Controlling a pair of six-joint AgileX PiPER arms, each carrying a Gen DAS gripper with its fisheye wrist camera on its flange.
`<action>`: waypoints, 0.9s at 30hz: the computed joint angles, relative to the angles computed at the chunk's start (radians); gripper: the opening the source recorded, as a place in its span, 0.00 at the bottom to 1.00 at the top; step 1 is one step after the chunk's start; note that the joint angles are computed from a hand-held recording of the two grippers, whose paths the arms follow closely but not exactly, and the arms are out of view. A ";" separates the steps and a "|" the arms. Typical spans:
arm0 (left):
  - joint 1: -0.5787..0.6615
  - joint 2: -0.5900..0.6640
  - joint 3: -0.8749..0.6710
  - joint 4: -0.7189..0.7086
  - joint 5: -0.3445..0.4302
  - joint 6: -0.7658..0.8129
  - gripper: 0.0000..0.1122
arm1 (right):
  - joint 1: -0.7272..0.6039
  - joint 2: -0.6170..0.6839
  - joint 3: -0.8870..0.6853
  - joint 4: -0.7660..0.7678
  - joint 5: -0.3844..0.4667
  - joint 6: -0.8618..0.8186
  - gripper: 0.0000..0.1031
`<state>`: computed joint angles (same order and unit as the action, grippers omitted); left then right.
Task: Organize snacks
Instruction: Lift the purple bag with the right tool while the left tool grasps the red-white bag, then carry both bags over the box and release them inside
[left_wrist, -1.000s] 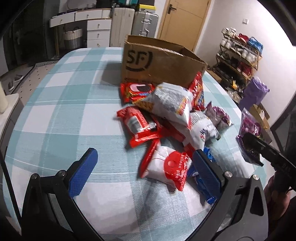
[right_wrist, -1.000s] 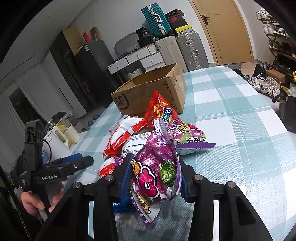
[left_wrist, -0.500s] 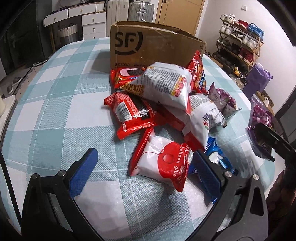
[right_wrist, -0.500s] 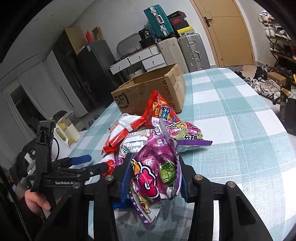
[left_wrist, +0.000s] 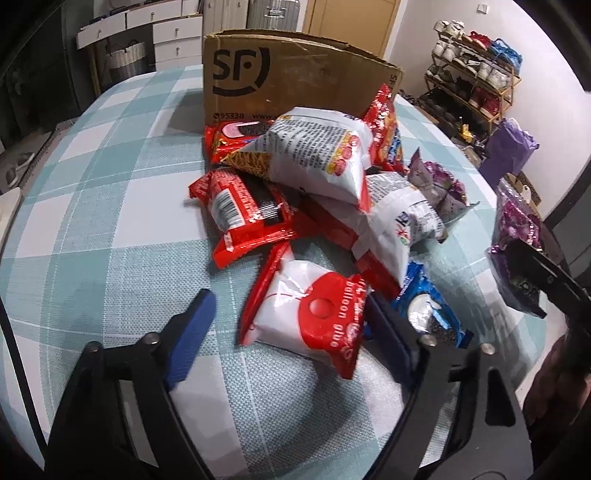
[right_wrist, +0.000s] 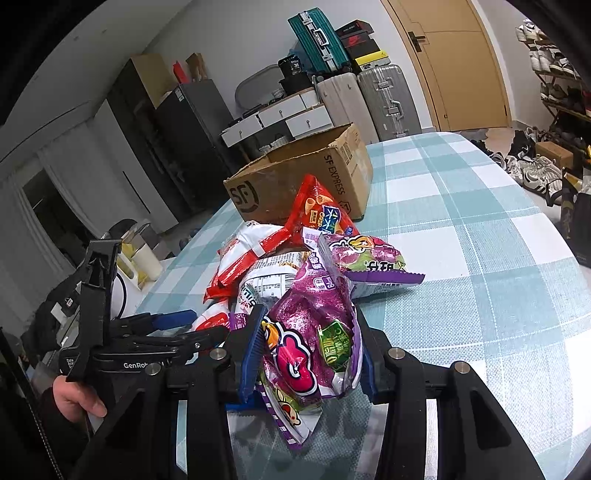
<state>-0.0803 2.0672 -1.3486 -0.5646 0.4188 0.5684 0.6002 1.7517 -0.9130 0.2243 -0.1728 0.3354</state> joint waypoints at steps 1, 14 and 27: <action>0.004 0.002 -0.004 -0.027 0.010 0.031 0.62 | 0.000 0.001 -0.001 -0.011 0.001 0.011 0.43; 0.059 -0.048 0.041 -0.313 0.096 0.327 0.38 | 0.023 -0.003 -0.030 0.102 0.021 -0.111 0.43; 0.125 -0.185 0.122 -0.424 0.134 0.443 0.38 | 0.063 -0.025 -0.095 0.523 0.061 -0.562 0.43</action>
